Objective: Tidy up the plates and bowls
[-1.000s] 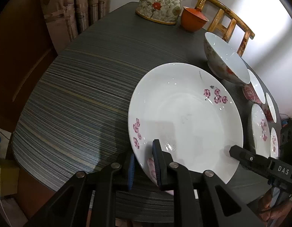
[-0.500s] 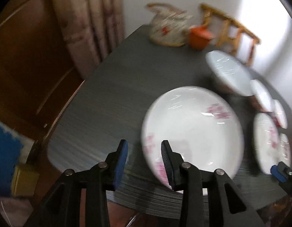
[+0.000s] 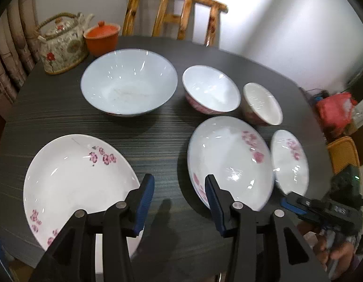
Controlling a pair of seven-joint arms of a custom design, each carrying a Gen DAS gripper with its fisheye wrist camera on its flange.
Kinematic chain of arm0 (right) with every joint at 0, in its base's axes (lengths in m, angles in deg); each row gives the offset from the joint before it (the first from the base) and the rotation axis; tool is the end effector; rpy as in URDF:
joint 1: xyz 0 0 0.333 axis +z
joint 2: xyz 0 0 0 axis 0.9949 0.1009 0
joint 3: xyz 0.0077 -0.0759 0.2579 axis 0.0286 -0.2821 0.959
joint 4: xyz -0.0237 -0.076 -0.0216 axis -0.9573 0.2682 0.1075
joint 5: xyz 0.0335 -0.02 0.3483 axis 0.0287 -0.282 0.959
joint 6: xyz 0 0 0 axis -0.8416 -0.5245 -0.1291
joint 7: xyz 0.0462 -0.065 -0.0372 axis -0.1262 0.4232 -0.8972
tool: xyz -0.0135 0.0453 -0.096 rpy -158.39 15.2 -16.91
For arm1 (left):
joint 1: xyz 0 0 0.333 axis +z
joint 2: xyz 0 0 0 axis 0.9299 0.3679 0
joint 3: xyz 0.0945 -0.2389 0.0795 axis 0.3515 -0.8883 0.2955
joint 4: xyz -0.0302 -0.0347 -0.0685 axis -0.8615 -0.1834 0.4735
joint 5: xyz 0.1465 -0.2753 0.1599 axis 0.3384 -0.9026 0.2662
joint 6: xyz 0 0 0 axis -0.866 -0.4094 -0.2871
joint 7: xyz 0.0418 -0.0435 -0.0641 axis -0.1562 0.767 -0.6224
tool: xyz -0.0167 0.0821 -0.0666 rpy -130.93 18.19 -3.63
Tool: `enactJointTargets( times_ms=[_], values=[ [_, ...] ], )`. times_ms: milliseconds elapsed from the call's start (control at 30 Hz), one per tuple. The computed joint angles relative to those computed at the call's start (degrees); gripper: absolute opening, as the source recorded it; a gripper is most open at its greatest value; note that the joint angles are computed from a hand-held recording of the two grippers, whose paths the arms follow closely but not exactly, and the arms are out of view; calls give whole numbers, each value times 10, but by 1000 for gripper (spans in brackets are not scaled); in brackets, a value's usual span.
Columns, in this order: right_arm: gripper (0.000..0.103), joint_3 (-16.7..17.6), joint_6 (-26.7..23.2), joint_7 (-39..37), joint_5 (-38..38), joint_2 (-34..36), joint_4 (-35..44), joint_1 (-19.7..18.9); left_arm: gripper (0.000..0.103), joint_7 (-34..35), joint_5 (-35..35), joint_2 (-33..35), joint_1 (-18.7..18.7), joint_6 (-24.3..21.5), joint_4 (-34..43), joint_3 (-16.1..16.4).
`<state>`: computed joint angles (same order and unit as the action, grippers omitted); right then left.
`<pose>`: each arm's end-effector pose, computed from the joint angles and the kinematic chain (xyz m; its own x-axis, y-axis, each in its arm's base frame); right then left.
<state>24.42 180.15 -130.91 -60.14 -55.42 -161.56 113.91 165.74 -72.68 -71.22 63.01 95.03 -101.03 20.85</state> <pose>0.3028 0.2031 0.4702 -0.5870 -0.3391 -0.7351 -0.4794 0.8773 -0.0219 0.5317 -0.1569 0.5174 -0.5983 -0.7575 0.2612 -0.7821 0.4812 -0.3959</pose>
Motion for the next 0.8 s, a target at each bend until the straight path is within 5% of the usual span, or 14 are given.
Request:
enactJointTargets(
  times_ms=[333,800],
  values=[
    [31,-21,56,9,18,50,-5,-10,46,-47,64,109,-29,-16,104,-11],
    [23,-47,48,-17,30,92,23,2,45,-30,45,162,-31,-54,143,-15]
  ],
)
